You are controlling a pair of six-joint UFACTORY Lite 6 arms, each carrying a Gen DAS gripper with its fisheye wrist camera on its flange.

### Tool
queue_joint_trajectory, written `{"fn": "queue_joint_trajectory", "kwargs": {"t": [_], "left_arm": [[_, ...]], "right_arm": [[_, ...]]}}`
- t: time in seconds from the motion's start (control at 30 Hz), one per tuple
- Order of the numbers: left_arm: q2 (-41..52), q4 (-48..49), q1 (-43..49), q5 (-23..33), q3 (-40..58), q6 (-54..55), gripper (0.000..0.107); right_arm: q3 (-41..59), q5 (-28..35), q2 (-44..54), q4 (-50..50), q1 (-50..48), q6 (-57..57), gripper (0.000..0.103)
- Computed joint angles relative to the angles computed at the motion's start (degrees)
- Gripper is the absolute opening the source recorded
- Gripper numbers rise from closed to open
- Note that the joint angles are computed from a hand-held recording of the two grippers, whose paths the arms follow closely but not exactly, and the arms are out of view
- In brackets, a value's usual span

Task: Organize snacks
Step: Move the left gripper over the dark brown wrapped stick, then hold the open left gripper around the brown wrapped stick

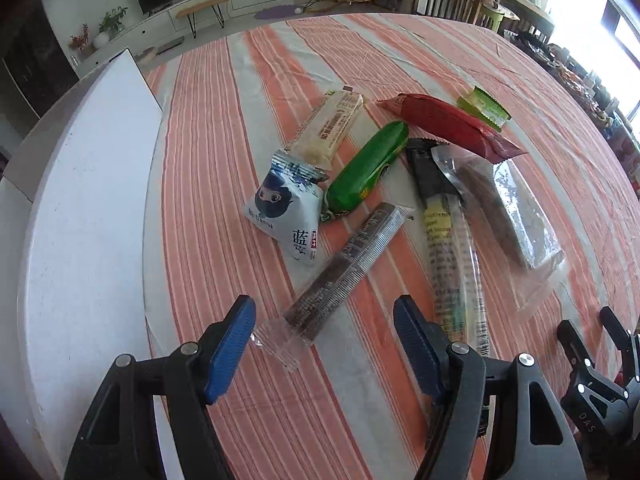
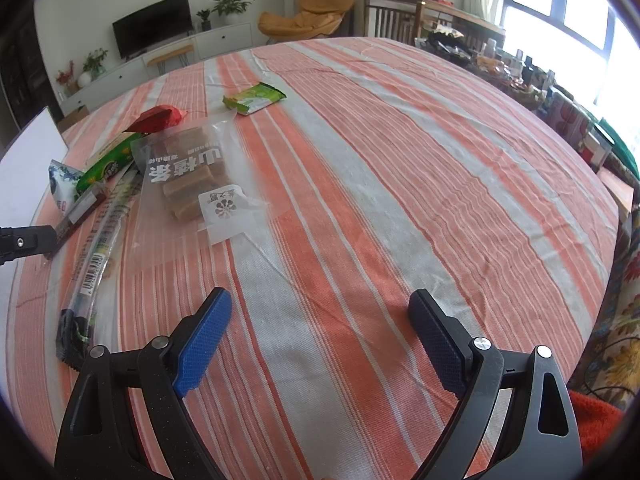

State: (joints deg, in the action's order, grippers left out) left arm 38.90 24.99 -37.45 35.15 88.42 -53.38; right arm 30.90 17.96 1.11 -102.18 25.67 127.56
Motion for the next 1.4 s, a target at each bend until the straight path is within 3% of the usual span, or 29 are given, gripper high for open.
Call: {"fn": "queue_joint_trajectory", "kwargs": {"t": [0.13,0.17,0.2,0.23,0.27,0.37,0.5,0.63,0.7,0.73,0.77,0.83,1.0,1.17,1.4], "left_arm": [[4.46,3.01,-0.52,-1.16,4.0,2.4,0.07],[4.69,4.11,-0.85,-1.49,4.26,2.08,0.066],[4.31,3.34,-0.91,-2.43,3.88,3.05,0.059],[3.7,2.63,-1.0,-3.12,3.21,2.97,0.037],[3.04,1.83,-1.24,-3.3,2.45,2.61,0.023],[-1.1,5.01,-3.49,-4.34,-3.47,-5.11,0.019],[-13.21,9.99,-8.27,-9.67,-20.64,-23.03,0.019],[-19.19,23.63,-15.51,-8.8,-30.32,-44.73,0.019],[-19.46,30.72,-17.43,-7.4,-32.24,-53.33,0.022],[-19.01,32.65,-17.41,-7.97,-32.59,-55.22,0.033],[-18.71,36.45,-17.43,-8.06,-32.74,-58.16,0.052],[-15.73,37.7,-17.6,-5.37,-30.74,-58.6,0.079],[-14.17,48.9,-17.05,-4.17,-32.88,-70.03,0.093],[-14.12,49.0,-16.43,-4.28,-33.33,-70.78,0.102],[-13.96,48.34,-16.74,-3.91,-33.1,-70.5,0.103]], "right_arm": [[-0.02,0.11,0.04,-0.04,0.14,0.18,0.093],[0.0,0.0,-0.02,0.0,-0.05,-0.01,0.093],[0.0,0.0,-0.02,0.0,-0.05,-0.01,0.093],[-0.03,0.06,-0.01,0.02,0.04,0.04,0.093],[-0.02,-0.04,-0.05,-0.02,-0.08,-0.02,0.093],[-0.06,0.04,-0.02,-0.01,0.11,0.13,0.093],[-0.03,-0.02,-0.07,0.06,-0.05,-0.07,0.093],[-0.05,0.16,-0.02,0.31,0.17,-0.05,0.093],[-0.05,0.09,-0.16,0.71,0.07,-0.55,0.093],[-0.12,0.19,-0.18,0.8,0.22,-0.51,0.093],[-0.14,0.14,-0.23,0.8,0.18,-0.56,0.093],[-0.19,0.05,-0.33,0.83,0.21,-0.62,0.093],[-0.49,0.0,-0.9,1.67,0.47,-1.39,0.093],[-0.44,-0.05,-0.86,1.56,0.33,-1.37,0.093],[-0.43,-0.1,-0.86,1.48,0.29,-1.32,0.094]]}}
